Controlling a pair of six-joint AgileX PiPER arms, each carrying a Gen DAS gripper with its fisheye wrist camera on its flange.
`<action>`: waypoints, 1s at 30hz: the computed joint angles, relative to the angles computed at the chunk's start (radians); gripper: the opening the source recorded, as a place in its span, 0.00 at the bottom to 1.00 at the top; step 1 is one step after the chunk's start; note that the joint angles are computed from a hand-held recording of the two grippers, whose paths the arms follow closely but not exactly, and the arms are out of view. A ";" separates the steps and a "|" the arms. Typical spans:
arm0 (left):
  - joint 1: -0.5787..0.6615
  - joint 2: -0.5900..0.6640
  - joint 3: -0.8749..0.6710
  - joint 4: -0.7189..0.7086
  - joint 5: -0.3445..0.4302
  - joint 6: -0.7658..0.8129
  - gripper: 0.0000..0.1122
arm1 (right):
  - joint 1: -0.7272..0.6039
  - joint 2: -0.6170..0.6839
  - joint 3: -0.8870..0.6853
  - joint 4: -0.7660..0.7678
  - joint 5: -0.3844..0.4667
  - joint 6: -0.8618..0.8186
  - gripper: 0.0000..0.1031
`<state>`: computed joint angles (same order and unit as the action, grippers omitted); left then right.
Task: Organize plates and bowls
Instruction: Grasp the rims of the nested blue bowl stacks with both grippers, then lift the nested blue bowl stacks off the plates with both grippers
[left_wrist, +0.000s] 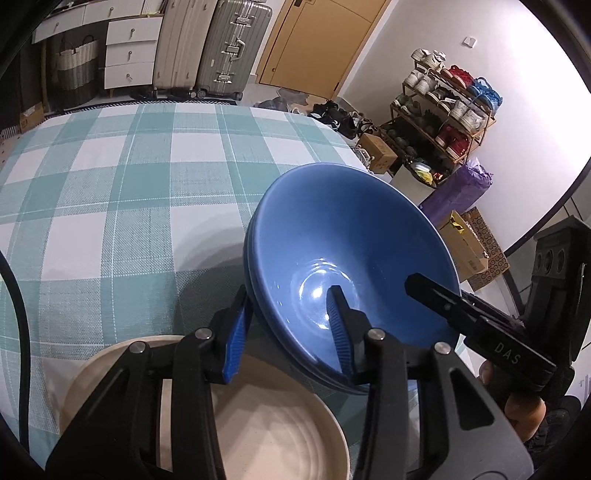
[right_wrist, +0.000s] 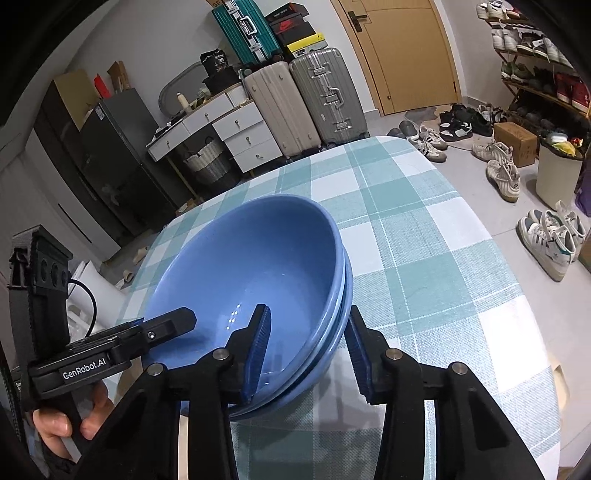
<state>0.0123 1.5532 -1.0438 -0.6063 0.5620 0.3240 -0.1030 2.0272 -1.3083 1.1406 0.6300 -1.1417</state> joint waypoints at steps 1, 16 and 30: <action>-0.002 -0.006 0.003 0.002 0.001 -0.001 0.34 | -0.002 0.000 -0.001 -0.001 0.001 0.004 0.40; -0.048 -0.147 0.024 0.126 0.019 -0.123 0.34 | -0.022 -0.103 0.073 0.015 0.005 -0.033 0.40; -0.062 -0.349 0.045 0.224 0.121 -0.240 0.34 | -0.023 -0.256 0.175 0.012 0.009 -0.044 0.40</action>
<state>-0.0495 1.2039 -0.9991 -0.3820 0.6826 0.0842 -0.1263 1.7713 -1.1331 1.1530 0.6391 -1.1856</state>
